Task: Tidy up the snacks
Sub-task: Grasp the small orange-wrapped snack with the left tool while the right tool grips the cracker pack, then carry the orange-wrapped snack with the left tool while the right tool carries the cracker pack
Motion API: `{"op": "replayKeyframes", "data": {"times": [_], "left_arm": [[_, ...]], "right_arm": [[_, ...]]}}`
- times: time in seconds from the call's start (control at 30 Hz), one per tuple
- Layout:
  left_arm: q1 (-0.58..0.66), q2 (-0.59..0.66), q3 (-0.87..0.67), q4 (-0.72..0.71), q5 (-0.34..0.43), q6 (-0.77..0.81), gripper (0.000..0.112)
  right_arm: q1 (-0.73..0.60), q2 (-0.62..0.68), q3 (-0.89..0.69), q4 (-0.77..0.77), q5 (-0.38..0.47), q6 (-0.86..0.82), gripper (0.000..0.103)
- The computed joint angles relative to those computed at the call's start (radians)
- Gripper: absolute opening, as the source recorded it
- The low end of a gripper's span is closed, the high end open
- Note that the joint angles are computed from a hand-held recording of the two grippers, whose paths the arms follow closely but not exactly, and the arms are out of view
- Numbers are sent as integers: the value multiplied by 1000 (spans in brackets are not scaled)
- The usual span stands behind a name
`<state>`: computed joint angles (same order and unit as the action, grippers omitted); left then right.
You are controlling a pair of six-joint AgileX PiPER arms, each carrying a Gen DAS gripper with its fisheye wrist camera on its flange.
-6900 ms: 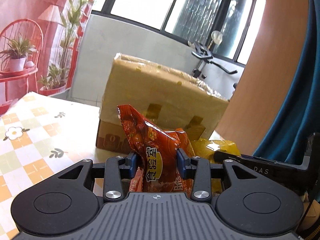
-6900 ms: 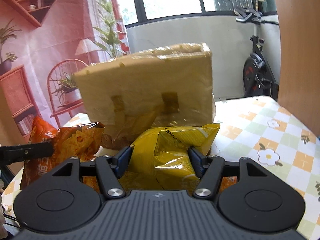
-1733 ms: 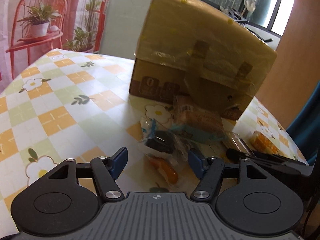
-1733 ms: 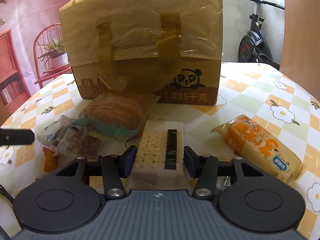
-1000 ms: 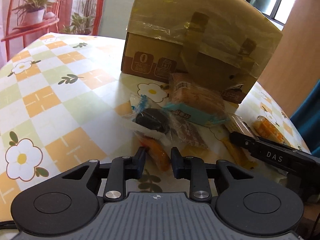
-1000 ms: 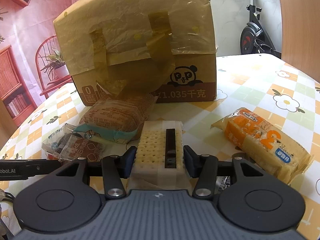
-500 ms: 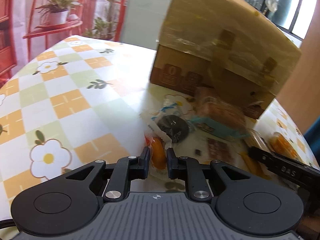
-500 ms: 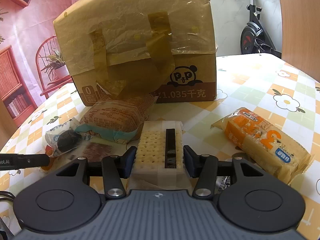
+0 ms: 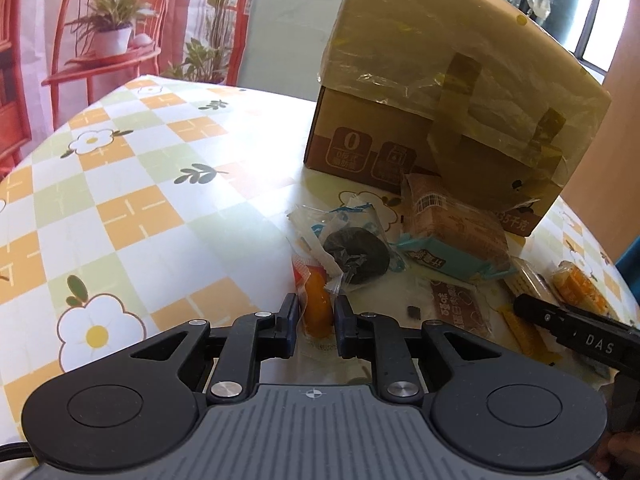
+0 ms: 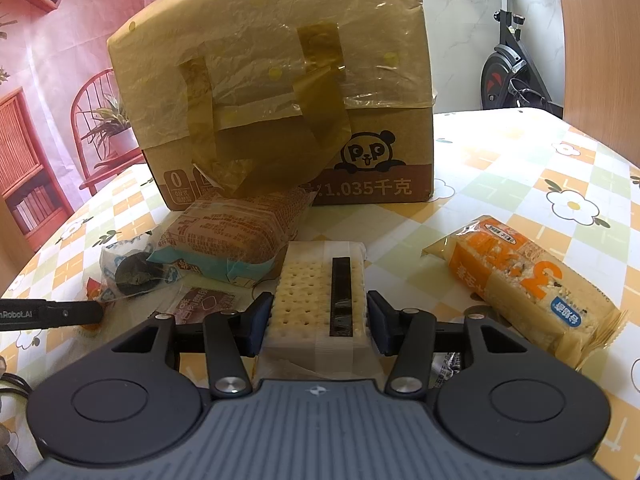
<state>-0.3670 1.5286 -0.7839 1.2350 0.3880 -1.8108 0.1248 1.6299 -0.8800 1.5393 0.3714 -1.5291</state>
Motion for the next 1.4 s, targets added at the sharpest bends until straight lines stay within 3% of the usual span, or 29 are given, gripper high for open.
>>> {"op": "replayKeyframes", "data": {"times": [0.17,0.33,0.8,1.13,1.4], "left_arm": [[9,-6,9,15,-14,-14,20],[-9,22,-13,43,22,3,22],[3,8,27,173,9,-131,21],[-66,-36,43,211,163,-216,20],[-81,-51,44,234,199,-235,20]], "right_arm": [[2,-1,1,2,-1,0,53],[0,-1,1,2,1,-1,53],[-1,1,1,5,3,-6,53],[-21,-3,17,76,24,-60,50],[-38,-22,40,161,41,-128,50]]}}
